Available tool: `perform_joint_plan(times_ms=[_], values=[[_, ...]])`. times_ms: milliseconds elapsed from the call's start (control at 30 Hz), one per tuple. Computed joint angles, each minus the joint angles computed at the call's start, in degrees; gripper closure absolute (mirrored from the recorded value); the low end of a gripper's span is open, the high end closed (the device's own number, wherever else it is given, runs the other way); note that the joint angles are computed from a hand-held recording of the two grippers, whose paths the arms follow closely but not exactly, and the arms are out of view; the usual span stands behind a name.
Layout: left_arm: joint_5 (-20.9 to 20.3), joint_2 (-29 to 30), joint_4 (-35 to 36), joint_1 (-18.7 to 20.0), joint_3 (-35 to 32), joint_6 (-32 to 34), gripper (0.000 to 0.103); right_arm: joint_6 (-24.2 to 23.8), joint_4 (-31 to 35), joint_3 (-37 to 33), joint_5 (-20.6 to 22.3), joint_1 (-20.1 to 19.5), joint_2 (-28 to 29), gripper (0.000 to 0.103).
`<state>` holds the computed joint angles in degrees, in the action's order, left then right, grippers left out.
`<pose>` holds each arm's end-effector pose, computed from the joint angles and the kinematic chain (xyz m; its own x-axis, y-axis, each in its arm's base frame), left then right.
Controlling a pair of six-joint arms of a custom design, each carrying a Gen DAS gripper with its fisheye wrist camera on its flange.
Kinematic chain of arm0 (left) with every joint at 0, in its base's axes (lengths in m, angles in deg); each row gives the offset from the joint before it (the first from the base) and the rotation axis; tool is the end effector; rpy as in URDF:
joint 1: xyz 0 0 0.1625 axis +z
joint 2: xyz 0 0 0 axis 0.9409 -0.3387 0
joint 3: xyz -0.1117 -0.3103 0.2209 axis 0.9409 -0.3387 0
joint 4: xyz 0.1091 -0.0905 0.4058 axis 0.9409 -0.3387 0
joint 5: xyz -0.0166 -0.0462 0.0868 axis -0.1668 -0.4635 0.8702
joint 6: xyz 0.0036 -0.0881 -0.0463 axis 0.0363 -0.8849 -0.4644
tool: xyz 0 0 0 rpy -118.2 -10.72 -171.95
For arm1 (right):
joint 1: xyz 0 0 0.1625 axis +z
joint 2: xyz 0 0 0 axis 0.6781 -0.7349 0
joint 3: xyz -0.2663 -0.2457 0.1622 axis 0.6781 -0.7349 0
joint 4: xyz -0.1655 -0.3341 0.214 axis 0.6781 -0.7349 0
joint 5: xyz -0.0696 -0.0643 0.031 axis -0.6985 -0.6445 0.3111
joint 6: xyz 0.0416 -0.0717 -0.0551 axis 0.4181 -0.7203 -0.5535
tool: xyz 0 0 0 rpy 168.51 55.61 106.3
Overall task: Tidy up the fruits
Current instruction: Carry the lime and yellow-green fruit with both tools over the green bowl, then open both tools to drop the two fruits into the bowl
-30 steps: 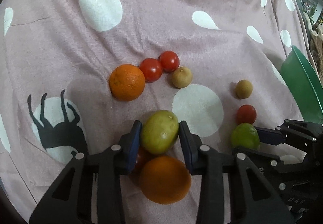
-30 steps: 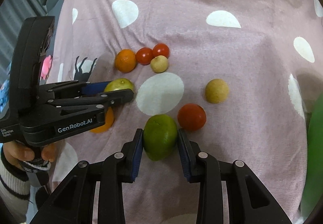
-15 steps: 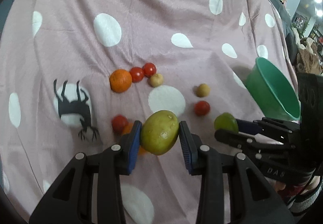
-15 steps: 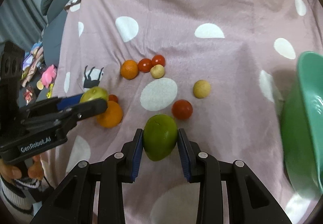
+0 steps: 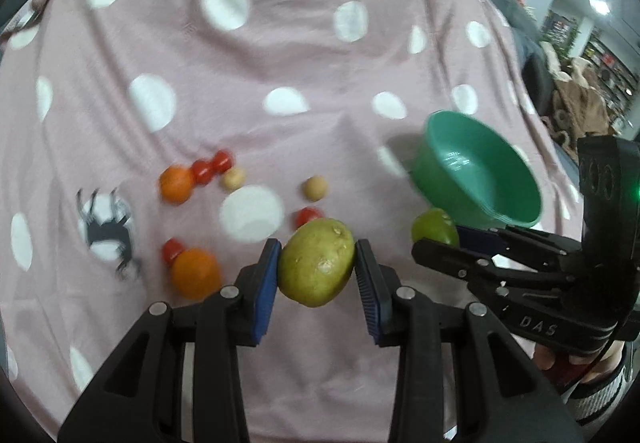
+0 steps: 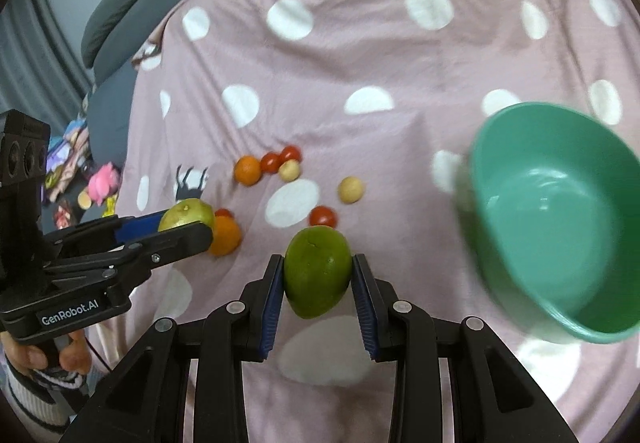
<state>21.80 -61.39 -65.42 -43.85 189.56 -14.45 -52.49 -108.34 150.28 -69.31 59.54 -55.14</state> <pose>-0.2252 -0.3337 0.1905 -0.7890 0.2761 -0.5488 0.5247 0.7676 -0.3681 0.1882 -0.3594 0.1562 -0.8266 -0.3916 0.4043 -0.5438 0.7410 -0.3940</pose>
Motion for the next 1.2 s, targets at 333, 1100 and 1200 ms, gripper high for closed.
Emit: perform_joint_plan(times_ms=[333,1100,1200], values=[[-7.5,19.5,-18.2,2.0,-8.3,14.9,0.066,-1.9,-7.0,3.7,-1.3,-5.3,-7.9,0.068],[-10.5,37.2,-21.3,5.3,-18.7,20.9,0.065,-5.0,-12.0,3.9,-4.6,-13.0,-9.8,0.068],[-10.1,37.4,-21.4,5.1,-18.6,20.8,0.065,-4.8,-11.4,3.9,-5.5,-12.7,-10.1,0.068]])
